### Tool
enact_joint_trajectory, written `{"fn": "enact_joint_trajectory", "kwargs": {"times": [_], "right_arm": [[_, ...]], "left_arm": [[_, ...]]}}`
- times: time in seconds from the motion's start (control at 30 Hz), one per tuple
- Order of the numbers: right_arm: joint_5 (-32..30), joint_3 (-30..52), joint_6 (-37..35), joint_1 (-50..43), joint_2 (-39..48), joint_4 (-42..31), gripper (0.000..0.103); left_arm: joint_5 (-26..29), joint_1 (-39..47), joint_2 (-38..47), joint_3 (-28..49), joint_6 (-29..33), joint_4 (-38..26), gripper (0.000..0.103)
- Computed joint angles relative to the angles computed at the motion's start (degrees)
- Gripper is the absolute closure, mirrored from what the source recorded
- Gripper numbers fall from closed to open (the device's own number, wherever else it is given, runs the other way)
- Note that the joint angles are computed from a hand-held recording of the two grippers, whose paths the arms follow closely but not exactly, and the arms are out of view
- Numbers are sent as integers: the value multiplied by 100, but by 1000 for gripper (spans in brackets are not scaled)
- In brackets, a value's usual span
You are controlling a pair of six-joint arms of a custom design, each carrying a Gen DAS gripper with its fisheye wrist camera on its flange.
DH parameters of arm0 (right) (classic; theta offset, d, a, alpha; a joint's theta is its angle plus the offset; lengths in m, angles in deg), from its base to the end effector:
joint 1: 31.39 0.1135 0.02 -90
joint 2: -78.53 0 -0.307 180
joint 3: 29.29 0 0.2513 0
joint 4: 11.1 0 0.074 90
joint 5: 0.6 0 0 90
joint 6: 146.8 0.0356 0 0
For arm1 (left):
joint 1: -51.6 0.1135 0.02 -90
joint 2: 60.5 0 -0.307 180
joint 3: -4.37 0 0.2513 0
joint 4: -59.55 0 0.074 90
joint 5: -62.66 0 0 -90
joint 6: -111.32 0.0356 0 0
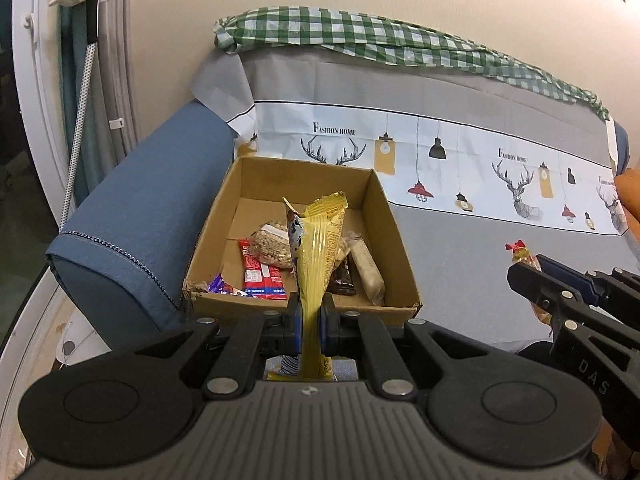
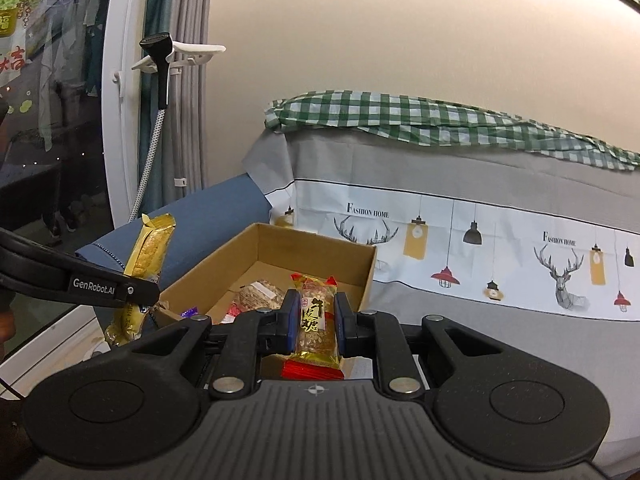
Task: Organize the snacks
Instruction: 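Carry the yellow candy bar and gold-red packet over the box with both tools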
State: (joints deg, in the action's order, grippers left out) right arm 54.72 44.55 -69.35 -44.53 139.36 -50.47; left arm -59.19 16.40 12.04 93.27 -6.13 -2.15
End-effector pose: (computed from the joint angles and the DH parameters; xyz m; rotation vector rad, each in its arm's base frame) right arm 0.2069 -0.0275 0.3923 -0.3625 1.9242 0.3200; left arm 0.2088 -0.1243 0.4030 -0.1088 2.2177 0.0666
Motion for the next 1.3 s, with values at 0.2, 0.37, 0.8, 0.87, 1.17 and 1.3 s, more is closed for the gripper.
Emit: {"fn": "enact_joint_trajectory", "kwargs": {"times": [0.2, 0.37, 0.8, 0.87, 1.17, 1.3], "right_arm": [[62, 2, -35, 35, -31, -35, 84], [4, 36, -117, -17, 2, -102, 84], [482, 284, -258, 618, 491, -150, 84], [600, 353, -269, 752, 646, -68, 84], [1094, 681, -65, 1155, 1437, 230, 84], [1235, 910, 98, 1348, 1883, 345, 84]], "left_arm": [[69, 44, 20, -4, 54, 74, 95], [117, 142, 22, -17, 72, 94, 95], [791, 952, 260, 120, 324, 161, 95], [937, 1167, 410, 269, 414, 161, 95], [1373, 1861, 1393, 1191, 996, 22, 94], [1395, 2021, 1905, 1652, 1157, -124, 94]]}}
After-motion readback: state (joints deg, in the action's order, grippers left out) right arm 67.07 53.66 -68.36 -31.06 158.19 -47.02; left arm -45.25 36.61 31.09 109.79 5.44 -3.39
